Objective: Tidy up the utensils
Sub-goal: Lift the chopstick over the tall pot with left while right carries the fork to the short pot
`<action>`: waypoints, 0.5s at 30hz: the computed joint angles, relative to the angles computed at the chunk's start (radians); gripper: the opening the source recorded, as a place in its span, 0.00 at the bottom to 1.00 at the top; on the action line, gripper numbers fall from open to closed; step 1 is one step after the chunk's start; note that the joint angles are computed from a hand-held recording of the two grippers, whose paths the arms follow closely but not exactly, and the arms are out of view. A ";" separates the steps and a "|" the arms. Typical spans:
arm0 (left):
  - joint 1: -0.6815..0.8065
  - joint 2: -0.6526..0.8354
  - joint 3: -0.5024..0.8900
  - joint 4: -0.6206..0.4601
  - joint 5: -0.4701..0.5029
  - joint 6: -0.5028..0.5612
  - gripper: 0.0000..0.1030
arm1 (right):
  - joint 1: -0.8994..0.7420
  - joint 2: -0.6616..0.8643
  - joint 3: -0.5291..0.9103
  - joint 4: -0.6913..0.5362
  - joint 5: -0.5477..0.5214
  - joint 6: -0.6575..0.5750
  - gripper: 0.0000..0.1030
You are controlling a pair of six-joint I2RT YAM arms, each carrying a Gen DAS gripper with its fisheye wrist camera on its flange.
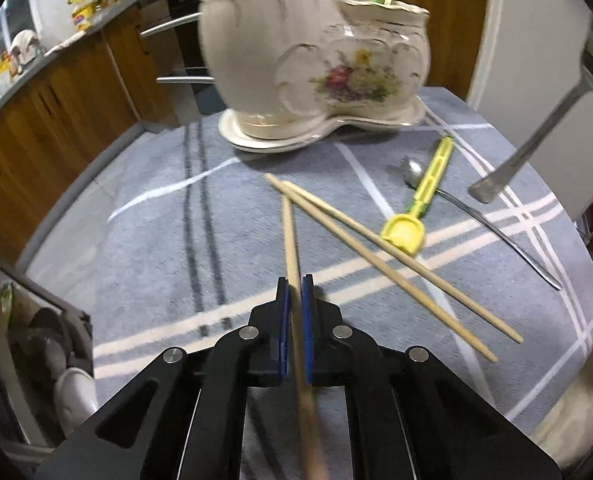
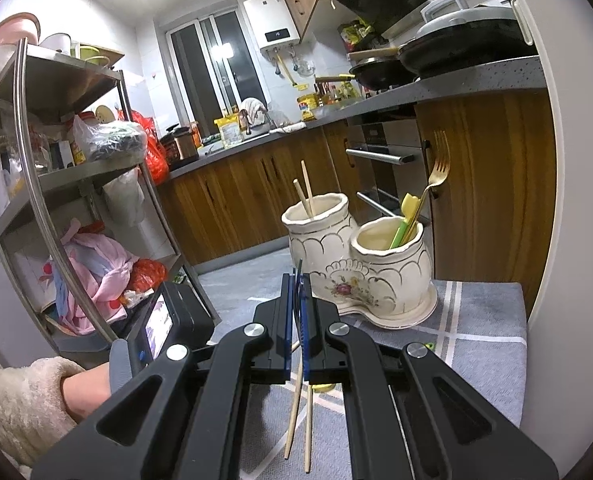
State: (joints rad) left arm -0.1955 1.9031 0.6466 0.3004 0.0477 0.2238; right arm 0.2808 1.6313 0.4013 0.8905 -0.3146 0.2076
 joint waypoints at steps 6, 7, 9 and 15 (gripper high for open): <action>0.079 -0.050 -0.007 0.001 0.014 0.045 0.06 | -0.006 0.001 -0.001 0.017 0.005 0.009 0.03; 0.090 -0.062 -0.011 0.002 0.019 0.049 0.06 | -0.007 0.003 -0.002 0.025 0.008 0.013 0.03; 0.112 -0.087 -0.028 0.023 0.028 0.061 0.06 | -0.008 0.008 -0.001 0.040 0.013 0.020 0.03; 0.193 -0.209 -0.107 0.110 0.152 0.070 0.06 | 0.002 0.012 -0.002 0.075 0.055 0.028 0.03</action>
State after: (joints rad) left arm -0.0029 1.6939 0.5400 0.4104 0.2001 0.2938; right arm 0.2832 1.6433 0.3995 0.9653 -0.2593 0.2361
